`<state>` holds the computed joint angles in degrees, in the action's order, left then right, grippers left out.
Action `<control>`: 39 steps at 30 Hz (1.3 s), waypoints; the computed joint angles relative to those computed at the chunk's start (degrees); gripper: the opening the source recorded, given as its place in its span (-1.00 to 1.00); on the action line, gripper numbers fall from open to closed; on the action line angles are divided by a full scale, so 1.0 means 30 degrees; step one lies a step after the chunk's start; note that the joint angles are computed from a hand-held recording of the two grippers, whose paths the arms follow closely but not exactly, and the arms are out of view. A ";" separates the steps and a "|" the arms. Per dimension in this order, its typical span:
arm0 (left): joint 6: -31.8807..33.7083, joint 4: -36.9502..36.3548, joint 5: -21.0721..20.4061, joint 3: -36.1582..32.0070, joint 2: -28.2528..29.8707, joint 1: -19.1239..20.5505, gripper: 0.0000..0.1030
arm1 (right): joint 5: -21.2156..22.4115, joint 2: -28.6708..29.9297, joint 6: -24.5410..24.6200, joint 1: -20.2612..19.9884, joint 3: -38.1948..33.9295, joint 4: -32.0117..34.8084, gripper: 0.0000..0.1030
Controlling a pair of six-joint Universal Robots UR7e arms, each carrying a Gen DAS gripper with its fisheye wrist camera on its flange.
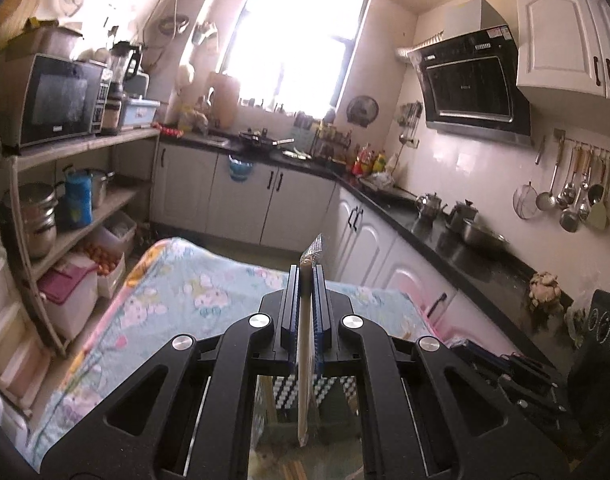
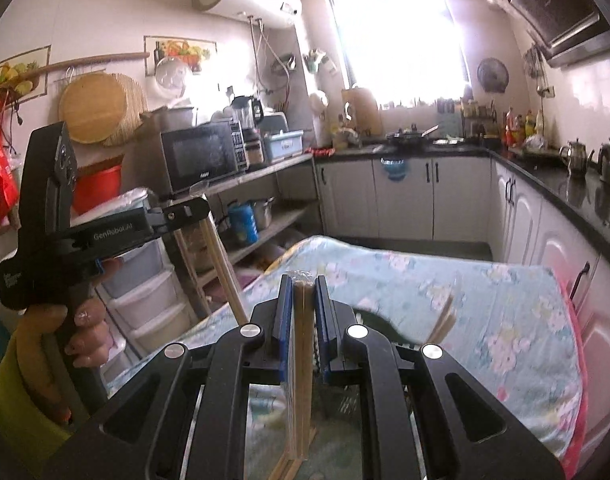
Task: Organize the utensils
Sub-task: 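Lift the left tool's chopstick toward the caddy while the right tool lifts its own, then lower the left tool's chopstick into the caddy while the right tool inserts its own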
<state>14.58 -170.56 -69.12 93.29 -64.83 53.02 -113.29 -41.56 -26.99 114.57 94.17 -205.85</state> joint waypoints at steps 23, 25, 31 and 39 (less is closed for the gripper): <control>0.0622 -0.2342 0.0122 -0.0872 0.2324 0.0888 -0.97 | 0.0370 0.2633 -0.2410 -0.1187 -0.4138 -0.3299 -0.78; 0.0630 -0.2471 -0.0002 -0.0781 0.2416 0.0990 -0.97 | 0.0457 0.2892 -0.2604 -0.1305 -0.4383 -0.3617 -0.78; 0.0486 -0.2739 -0.0372 -0.0439 0.2620 0.1235 -0.97 | 0.0723 0.3254 -0.2796 -0.1623 -0.4663 -0.4049 -0.78; 0.0147 -0.2596 -0.0646 -0.0040 0.2756 0.1544 -0.97 | 0.0843 0.4315 -0.4015 -0.1867 -0.5284 -0.4918 -0.78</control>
